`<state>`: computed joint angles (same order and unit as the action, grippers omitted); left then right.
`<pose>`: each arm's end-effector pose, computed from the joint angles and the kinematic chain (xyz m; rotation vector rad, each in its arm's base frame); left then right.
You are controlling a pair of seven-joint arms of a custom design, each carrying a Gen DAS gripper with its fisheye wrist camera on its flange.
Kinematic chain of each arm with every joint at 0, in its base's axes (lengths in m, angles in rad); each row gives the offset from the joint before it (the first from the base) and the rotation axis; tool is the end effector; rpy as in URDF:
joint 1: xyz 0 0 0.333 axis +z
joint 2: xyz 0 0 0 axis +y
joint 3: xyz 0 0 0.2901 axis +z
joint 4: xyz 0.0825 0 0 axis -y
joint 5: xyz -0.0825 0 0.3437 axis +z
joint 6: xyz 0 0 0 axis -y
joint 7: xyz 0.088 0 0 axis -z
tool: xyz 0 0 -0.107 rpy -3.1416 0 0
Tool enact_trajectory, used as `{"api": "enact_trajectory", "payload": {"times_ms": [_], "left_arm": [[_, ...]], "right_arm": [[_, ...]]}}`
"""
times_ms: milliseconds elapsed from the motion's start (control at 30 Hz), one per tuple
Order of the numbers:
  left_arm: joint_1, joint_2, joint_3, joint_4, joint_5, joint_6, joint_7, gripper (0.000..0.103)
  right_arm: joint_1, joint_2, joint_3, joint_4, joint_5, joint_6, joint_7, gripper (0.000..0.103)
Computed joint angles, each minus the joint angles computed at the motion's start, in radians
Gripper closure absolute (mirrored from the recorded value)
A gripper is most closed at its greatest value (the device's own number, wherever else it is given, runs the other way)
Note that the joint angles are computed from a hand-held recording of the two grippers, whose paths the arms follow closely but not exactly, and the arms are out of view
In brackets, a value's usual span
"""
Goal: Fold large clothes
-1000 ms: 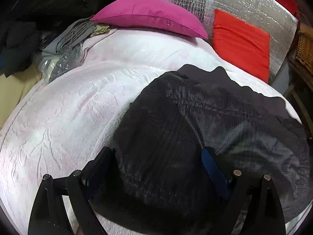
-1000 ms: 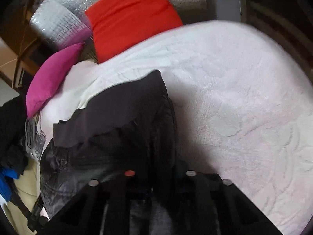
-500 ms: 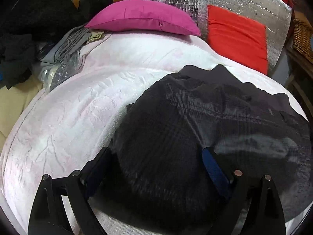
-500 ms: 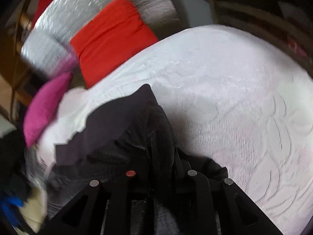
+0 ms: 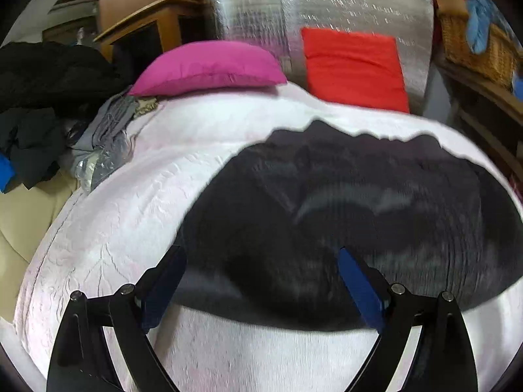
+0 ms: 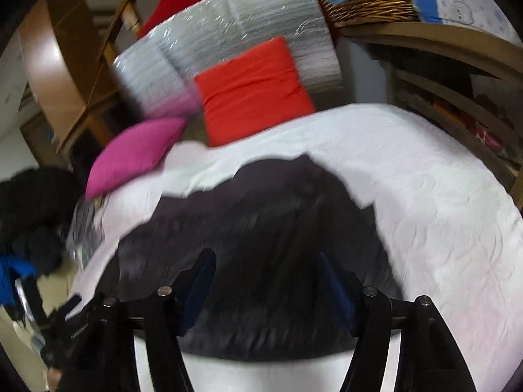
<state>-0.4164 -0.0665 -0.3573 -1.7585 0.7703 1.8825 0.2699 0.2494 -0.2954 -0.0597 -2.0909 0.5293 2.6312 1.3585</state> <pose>0.4076 -0.3334 0.5998 -1.9617 1.3739 -0.4585 0.4801 0.0756 0.6281 -1.6150 1.5445 -0.3163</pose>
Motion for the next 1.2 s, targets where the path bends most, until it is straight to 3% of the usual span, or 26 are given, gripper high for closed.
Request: {"api": "enact_trajectory", "payload": {"times_ms": [100, 233, 500, 633, 833, 900, 1200], "left_arm": [[-0.004, 0.010, 0.002, -0.001, -0.038, -0.009, 0.026, 0.009], [-0.003, 0.008, 0.009, -0.025, -0.077, 0.014, 0.040, 0.009], [-0.034, 0.074, 0.009, 0.025, -0.042, -0.056, 0.076, 0.006], [-0.038, 0.047, 0.018, 0.018, -0.055, -0.044, 0.050, 0.006], [-0.039, 0.033, -0.003, 0.028, 0.049, -0.086, -0.021, 0.006], [-0.041, 0.039, -0.003, 0.036, 0.066, -0.100, -0.020, 0.006], [-0.025, 0.028, 0.009, 0.020, 0.056, -0.094, -0.022, 0.006]], "right_arm": [[-0.023, -0.027, 0.049, -0.053, -0.097, -0.004, 0.060, 0.039], [-0.037, 0.028, 0.069, -0.028, -0.195, -0.032, 0.138, 0.042], [-0.053, 0.183, 0.074, 0.072, -0.304, -0.030, 0.214, 0.042], [-0.059, 0.163, 0.082, 0.103, -0.354, -0.087, 0.265, 0.042], [0.008, 0.125, 0.071, 0.114, -0.211, 0.033, 0.117, 0.042], [0.025, 0.168, 0.071, 0.170, -0.157, 0.007, 0.095, 0.042], [0.022, 0.312, 0.116, 0.278, -0.157, -0.051, 0.127, 0.043]]}}
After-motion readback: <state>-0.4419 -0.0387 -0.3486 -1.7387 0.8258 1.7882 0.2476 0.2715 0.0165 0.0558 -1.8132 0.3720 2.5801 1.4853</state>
